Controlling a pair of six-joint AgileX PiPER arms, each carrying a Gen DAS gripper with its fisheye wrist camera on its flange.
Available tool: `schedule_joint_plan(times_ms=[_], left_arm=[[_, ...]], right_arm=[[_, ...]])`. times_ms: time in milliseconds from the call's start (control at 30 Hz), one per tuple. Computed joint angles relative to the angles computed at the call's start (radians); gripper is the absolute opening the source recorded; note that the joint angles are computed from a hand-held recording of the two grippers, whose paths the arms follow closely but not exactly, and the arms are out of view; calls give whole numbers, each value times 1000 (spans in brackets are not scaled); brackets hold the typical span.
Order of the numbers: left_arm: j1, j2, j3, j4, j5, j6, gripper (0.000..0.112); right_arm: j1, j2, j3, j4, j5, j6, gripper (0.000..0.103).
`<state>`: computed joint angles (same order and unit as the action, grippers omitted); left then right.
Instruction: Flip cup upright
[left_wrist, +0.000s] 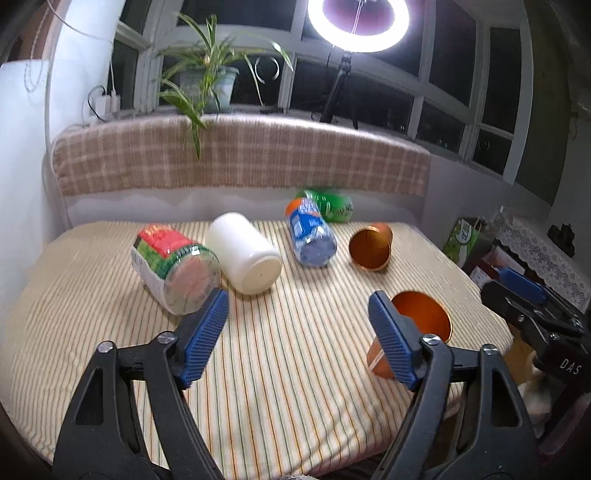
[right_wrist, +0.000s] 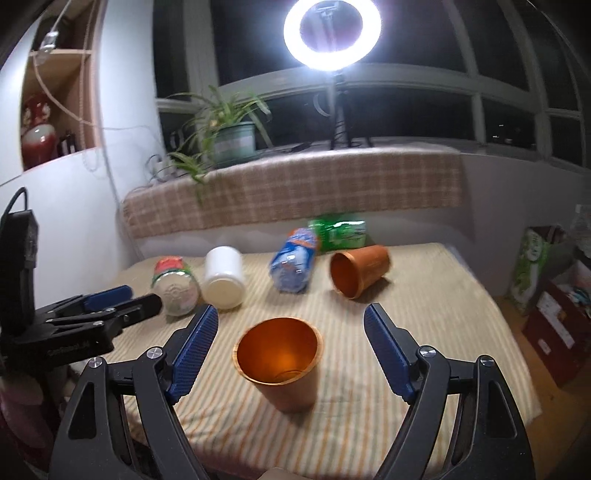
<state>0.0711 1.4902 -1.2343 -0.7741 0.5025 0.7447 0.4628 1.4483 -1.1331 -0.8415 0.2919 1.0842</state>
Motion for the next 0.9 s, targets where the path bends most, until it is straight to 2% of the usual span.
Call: schedule_joint_plan(times_ms=[100, 333, 400, 533, 600, 900], left_arm=[[-11, -20, 25, -28, -54, 24, 90], [-30, -54, 64, -46, -156, 45, 93], [-34, -63, 78, -51, -188, 51, 103], [-42, -81, 102, -47, -248, 48, 103], [-46, -80, 100, 9, -260, -9, 103], [-46, -75, 105, 56, -266, -52, 103]], right_arm=[[5, -15, 19, -111, 43, 124, 81], [5, -30, 41, -199, 95, 236, 81], [7, -26, 41, -233, 110, 276, 81], [8, -17, 40, -269, 127, 324, 83], [3, -12, 40, -272, 125, 335, 83], [1, -8, 39, -279, 138, 350, 83]])
